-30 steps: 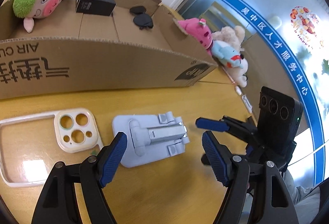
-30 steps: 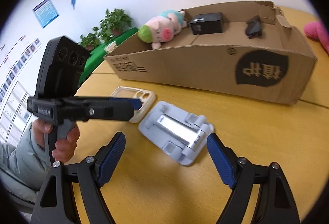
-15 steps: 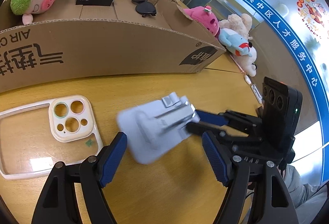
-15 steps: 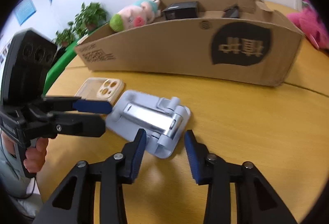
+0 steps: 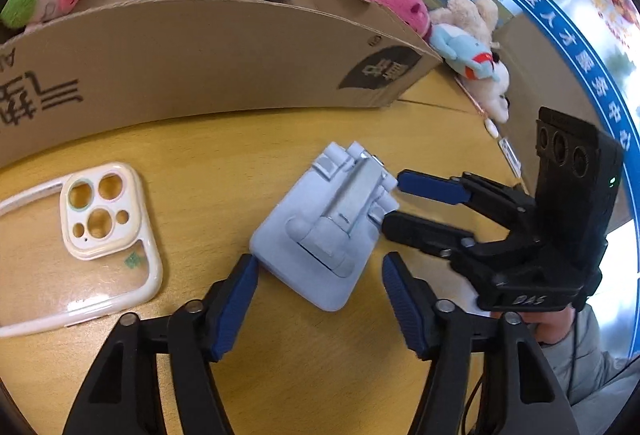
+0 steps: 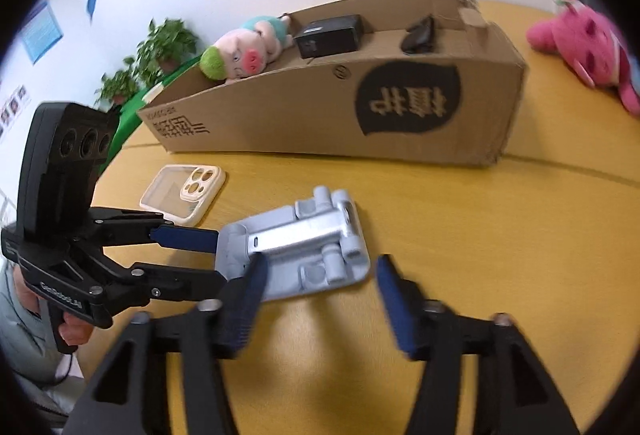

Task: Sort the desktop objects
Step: 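Close both grippers on the white phone stand and lift it, then carry the phone stand with both grippers over the cardboard box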

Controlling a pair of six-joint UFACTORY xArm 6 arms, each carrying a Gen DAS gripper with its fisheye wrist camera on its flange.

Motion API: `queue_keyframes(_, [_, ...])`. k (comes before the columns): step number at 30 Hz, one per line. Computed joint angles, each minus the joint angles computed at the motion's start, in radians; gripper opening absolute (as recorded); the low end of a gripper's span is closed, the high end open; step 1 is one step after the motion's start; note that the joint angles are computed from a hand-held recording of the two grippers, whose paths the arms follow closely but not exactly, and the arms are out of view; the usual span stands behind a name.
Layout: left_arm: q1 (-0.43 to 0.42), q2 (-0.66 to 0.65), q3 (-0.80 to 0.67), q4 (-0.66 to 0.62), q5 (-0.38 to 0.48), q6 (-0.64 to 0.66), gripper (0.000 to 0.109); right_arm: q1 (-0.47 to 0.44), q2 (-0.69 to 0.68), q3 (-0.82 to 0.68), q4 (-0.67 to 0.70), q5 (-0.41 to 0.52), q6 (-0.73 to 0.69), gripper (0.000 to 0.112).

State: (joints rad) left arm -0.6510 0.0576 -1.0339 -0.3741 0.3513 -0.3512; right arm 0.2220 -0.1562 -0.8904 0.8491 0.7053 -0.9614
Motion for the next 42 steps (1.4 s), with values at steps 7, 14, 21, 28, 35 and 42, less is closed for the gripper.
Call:
queue_keyframes(7, [0.012,-0.013,0.026,-0.056,-0.021,-0.018,0.038,0.035,0.041,-0.022,-0.07,-0.029,-0.008,0.054])
queue_keyframes(14, [0.004,0.008,-0.014,0.102,0.009,-0.131,0.053,0.036,-0.011,0.043,-0.04,-0.08,0.031,0.04])
queue_keyframes(21, [0.011,0.006,-0.006,0.192,0.004,-0.212,0.039,0.056,-0.044,0.091,-0.033,-0.151,0.104,0.04])
queue_keyframes(28, [0.017,-0.04,0.019,0.382,-0.008,-0.37,0.032,0.069,-0.096,0.136,0.004,-0.177,0.117,0.032])
queue_keyframes(35, [0.035,-0.107,-0.002,0.529,-0.007,-0.433,0.021,0.086,-0.145,0.145,0.025,-0.212,0.13,0.027])
queue_keyframes(42, [0.062,-0.156,0.002,0.56,-0.046,-0.449,0.021,0.106,-0.179,0.114,0.043,-0.249,0.145,0.027])
